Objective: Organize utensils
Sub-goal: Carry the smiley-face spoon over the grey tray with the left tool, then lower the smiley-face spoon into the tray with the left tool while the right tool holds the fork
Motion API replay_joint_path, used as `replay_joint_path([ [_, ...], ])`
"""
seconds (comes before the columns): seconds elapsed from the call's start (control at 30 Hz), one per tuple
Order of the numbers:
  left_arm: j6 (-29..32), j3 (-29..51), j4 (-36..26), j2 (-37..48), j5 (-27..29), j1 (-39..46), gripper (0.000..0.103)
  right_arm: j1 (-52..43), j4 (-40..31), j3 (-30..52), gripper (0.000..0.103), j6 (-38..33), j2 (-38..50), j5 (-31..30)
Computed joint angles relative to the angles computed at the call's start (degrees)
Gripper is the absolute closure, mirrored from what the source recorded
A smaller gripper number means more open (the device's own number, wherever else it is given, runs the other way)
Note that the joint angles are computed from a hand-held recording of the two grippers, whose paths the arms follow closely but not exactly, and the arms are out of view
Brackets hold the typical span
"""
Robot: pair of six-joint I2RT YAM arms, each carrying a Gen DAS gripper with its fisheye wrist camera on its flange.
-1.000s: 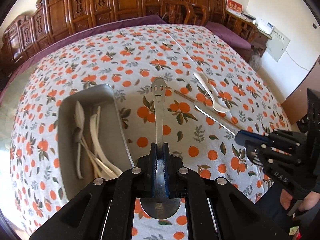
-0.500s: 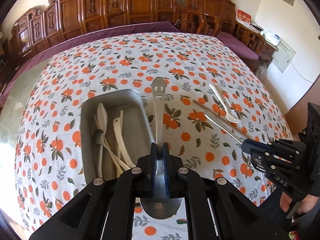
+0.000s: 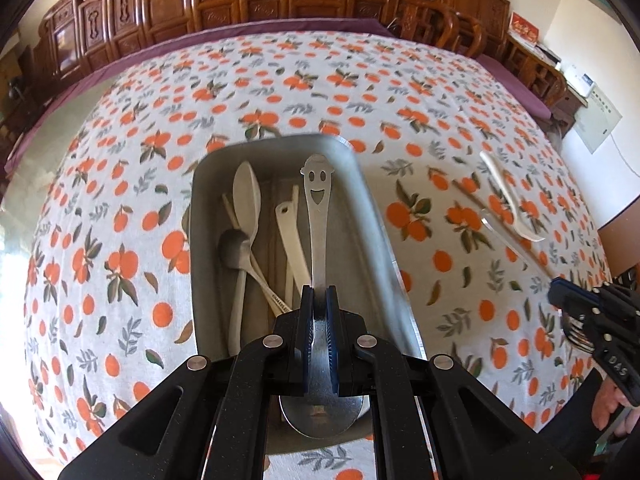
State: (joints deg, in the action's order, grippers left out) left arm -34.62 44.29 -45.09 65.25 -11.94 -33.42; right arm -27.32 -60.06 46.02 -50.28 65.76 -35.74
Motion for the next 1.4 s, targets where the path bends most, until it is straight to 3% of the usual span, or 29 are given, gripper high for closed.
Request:
replay_joint_path([
  [0.37,0.7,-1.43,4.8,5.21,2.28,1.24,0.098,0.15,0.88,-0.54,0.095,0.21,0.51,1.03],
  [0.63,1.04,-0.75,4.08,4.86,2.28,2.0,0.097,1.14,0.4,-0.79,0.095,0.7,-0.8,1.08],
  [1.0,-0.61,-1.59,-4.18,-7.58,-0.23,0.99,0.096,8.03,-1.28,-0.02,0.095,6.3,-6.15,0.63],
  [1.4,-1.11,0.16,-14.04,-19.83,-3.81,0.02,0.088,24.94,2.77,0.46,0.095,21.29,-11.23,4.32],
])
